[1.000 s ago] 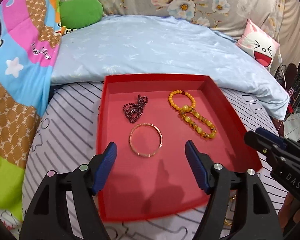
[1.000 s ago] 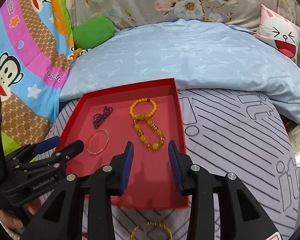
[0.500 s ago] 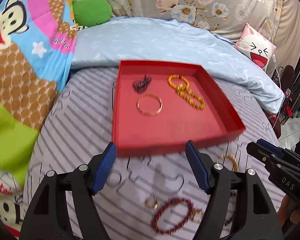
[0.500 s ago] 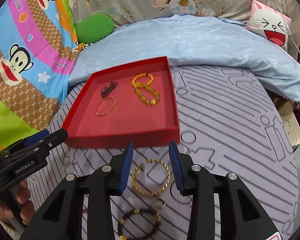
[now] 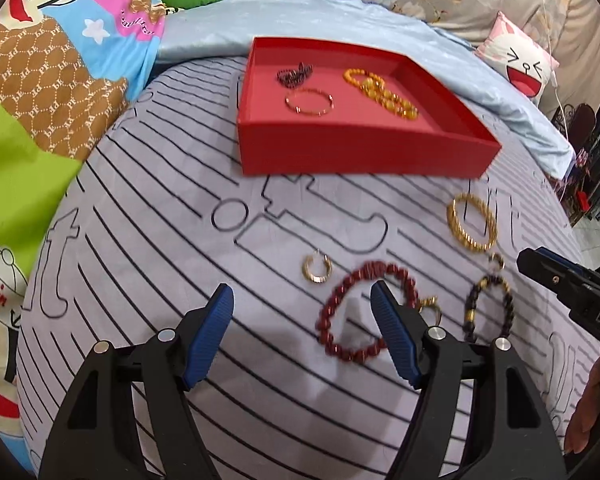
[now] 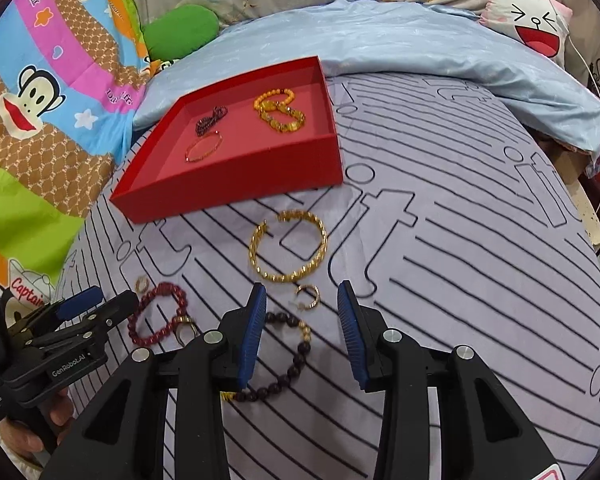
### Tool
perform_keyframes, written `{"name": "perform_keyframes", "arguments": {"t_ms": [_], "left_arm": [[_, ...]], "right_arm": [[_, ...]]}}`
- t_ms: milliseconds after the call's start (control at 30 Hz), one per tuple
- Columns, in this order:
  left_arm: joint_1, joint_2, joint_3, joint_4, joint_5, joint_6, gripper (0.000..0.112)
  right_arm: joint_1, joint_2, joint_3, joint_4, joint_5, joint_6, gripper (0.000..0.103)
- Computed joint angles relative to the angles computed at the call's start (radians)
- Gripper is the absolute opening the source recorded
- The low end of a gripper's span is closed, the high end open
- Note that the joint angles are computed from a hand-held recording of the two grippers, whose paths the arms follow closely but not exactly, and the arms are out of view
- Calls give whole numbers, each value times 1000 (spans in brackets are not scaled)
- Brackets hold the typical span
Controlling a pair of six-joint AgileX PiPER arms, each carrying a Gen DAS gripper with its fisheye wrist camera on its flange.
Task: Organize jewelry
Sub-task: 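Withdraw both tools from the red tray back toward the jewelry, then grasp the dark red bead bracelet with the left tool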
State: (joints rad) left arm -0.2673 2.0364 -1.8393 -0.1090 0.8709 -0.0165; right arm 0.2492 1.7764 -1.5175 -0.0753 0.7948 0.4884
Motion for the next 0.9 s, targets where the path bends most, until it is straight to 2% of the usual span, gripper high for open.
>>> {"name": "perform_keyframes", "arguments": {"t_ms": [167, 400, 600, 767, 833, 900], "left_arm": [[-15, -16, 52, 26, -37, -20, 67], [-35, -21, 78, 59, -70, -33, 56], [-40, -24, 80, 11, -73, 29, 32], [-45, -27, 84, -6, -76, 47, 20], [-40, -24, 78, -20, -67, 57, 9], [-34, -23, 75, -39, -60, 67, 8]], "right_arm": [[5, -14, 32, 2, -6, 10, 36], [15, -4, 24, 0, -4, 13, 36], [18, 18, 4, 10, -4, 3, 37], [18, 26, -4, 15, -3, -1, 37], [16, 24, 1, 15, -6, 1, 37], [16, 21, 7, 14, -7, 5, 37]]}}
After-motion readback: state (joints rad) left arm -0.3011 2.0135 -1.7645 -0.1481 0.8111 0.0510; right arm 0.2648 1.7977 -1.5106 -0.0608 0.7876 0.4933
